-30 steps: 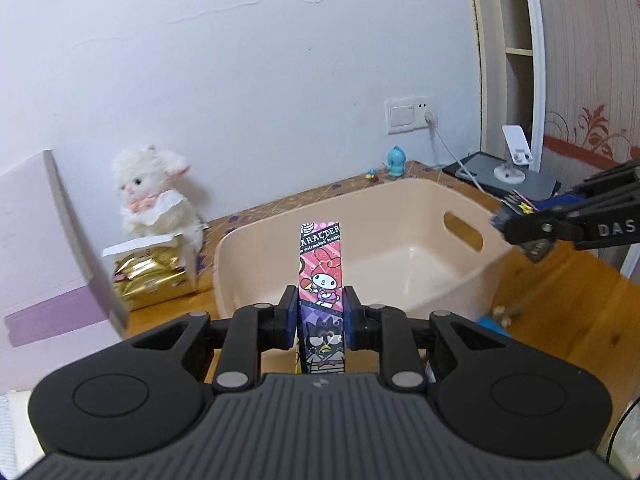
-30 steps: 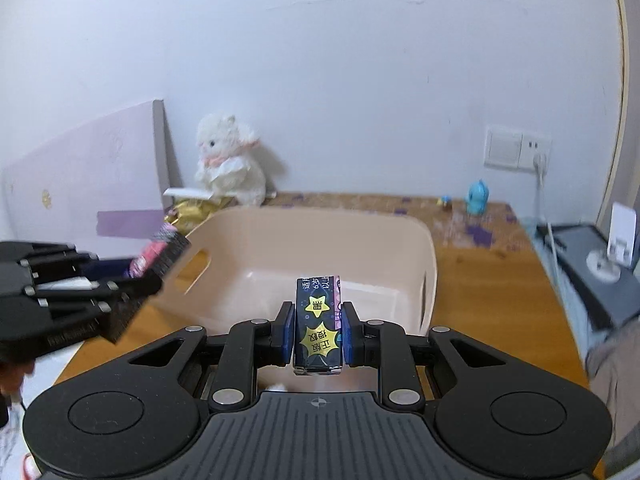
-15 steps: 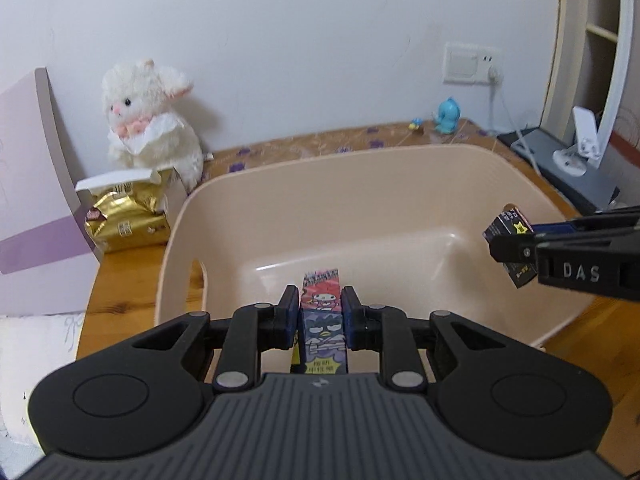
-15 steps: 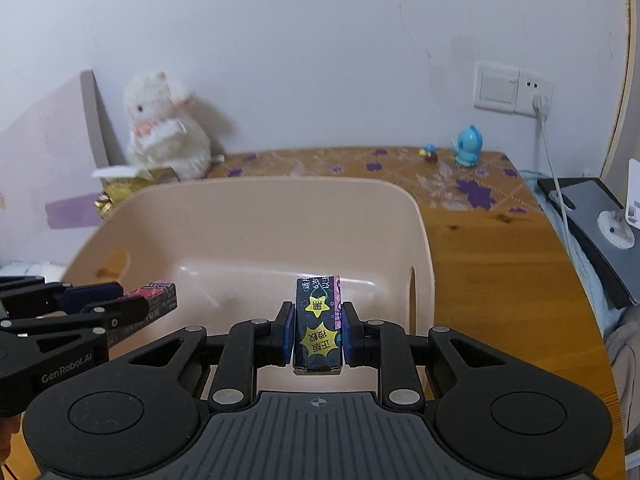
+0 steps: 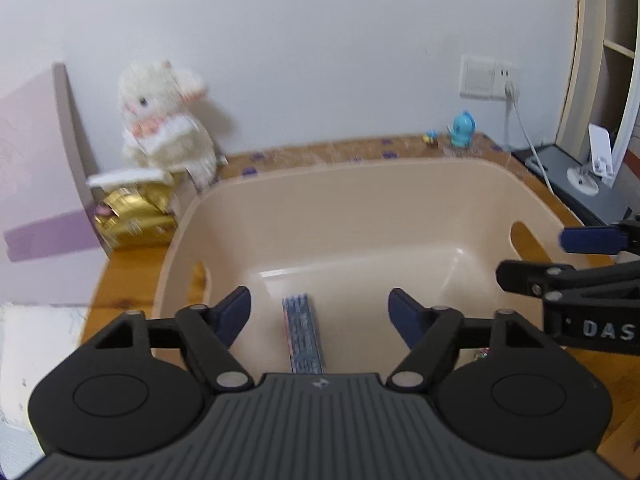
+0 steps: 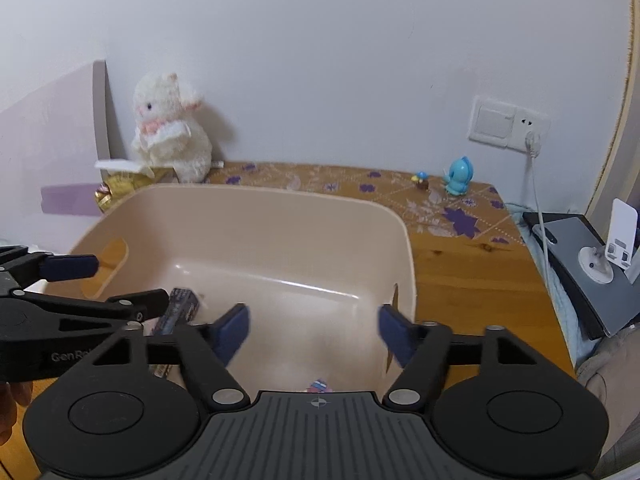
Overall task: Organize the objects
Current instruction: 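Open both tools to drop the items into the basket, then move both tools back to the remaining items on the table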
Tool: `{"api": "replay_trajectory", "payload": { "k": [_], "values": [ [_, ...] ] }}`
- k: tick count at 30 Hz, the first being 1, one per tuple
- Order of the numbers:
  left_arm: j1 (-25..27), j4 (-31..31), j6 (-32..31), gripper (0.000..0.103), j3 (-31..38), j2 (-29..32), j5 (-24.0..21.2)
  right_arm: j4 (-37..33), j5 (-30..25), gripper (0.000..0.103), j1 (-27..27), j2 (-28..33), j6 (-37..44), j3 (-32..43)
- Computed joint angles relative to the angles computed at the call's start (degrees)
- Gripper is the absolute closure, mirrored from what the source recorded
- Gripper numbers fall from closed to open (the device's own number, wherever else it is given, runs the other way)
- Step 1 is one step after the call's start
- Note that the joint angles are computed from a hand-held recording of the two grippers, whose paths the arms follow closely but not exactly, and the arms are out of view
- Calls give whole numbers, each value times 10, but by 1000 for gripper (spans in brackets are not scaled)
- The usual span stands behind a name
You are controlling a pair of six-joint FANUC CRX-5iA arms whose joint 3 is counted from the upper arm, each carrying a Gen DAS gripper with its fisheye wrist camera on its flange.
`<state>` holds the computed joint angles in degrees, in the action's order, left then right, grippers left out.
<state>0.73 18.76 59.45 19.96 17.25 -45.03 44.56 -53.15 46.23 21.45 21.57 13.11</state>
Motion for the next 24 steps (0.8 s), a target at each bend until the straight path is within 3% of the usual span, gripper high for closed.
{"api": "replay_trajectory", "payload": {
  "k": [2,6,11,15,24],
  "values": [
    [3,-3,4,19,-10,-14,7,17,-4,7,7,-13,-16,-14],
    [20,24,10,17,-30,-40,-3,49,-18,0,24,-38,-42,-43],
    [38,76,-35,15,-92,-85,14,78,-25,0,48,-79,-80,-91],
    [47,72,-53,15,-135,-118,32,88,-37,0,68,-102,-117,-126],
    [77,101,-87,15,-227,-173,28,75,-59,0,109,-131,-158,-190]
  ]
}}
